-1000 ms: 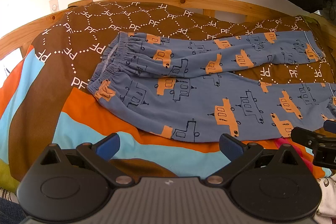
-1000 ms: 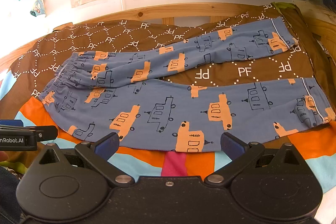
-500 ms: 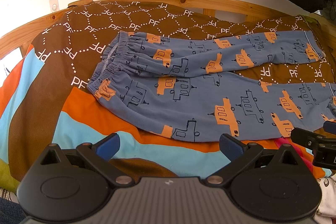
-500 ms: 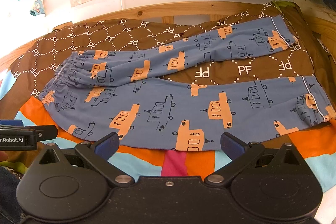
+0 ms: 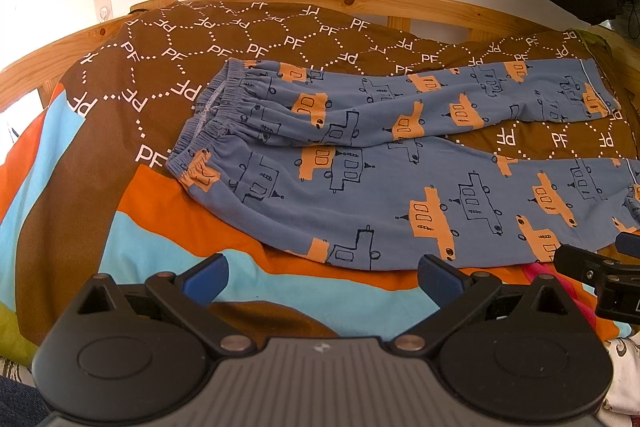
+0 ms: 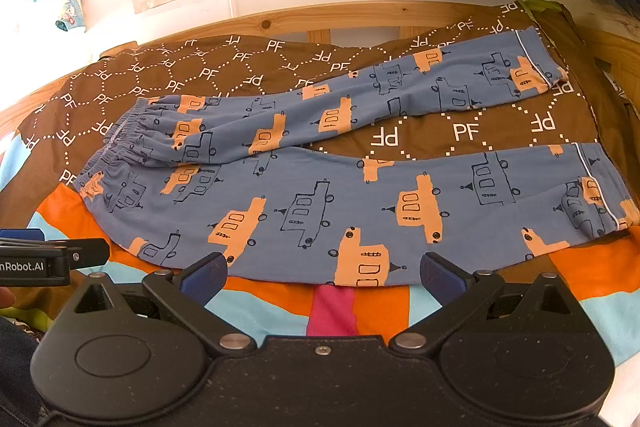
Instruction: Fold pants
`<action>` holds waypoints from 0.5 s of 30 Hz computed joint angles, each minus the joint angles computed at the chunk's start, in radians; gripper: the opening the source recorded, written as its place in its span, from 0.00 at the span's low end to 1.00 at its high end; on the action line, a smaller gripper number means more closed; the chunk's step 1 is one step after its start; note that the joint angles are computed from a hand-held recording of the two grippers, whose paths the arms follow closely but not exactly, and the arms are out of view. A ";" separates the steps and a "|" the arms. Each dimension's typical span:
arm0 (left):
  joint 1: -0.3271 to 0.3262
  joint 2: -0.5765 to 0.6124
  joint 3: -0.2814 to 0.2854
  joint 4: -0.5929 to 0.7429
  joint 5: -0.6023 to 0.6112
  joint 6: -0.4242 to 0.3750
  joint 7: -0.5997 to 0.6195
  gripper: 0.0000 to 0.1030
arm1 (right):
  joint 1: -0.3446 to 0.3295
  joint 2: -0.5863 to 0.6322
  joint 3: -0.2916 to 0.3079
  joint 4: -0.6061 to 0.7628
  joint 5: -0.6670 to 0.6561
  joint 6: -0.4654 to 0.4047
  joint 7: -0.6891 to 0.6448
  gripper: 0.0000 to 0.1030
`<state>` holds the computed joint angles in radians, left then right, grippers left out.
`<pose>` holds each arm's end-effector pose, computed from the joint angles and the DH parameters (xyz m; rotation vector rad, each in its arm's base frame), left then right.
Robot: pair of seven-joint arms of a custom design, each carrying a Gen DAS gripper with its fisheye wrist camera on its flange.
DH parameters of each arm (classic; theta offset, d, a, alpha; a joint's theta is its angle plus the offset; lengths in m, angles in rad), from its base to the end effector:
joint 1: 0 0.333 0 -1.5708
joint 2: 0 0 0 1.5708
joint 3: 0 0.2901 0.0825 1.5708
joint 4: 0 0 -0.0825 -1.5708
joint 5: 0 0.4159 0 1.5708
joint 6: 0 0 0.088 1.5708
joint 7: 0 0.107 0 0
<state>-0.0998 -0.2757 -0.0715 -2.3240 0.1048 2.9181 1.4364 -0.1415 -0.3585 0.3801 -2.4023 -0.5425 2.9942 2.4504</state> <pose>0.5368 -0.1015 0.5142 -1.5979 1.8291 -0.8418 0.4962 0.1695 0.4993 -1.5373 1.6945 -0.7789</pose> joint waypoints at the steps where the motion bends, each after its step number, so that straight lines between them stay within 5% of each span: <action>1: -0.001 0.000 0.001 0.000 -0.002 0.000 0.002 1.00 | -0.001 0.000 0.001 -0.002 -0.001 0.001 0.002 0.99; 15: -0.002 0.004 0.005 0.006 -0.013 -0.024 0.004 1.00 | 0.022 0.006 -0.012 0.019 0.007 -0.048 -0.017 0.99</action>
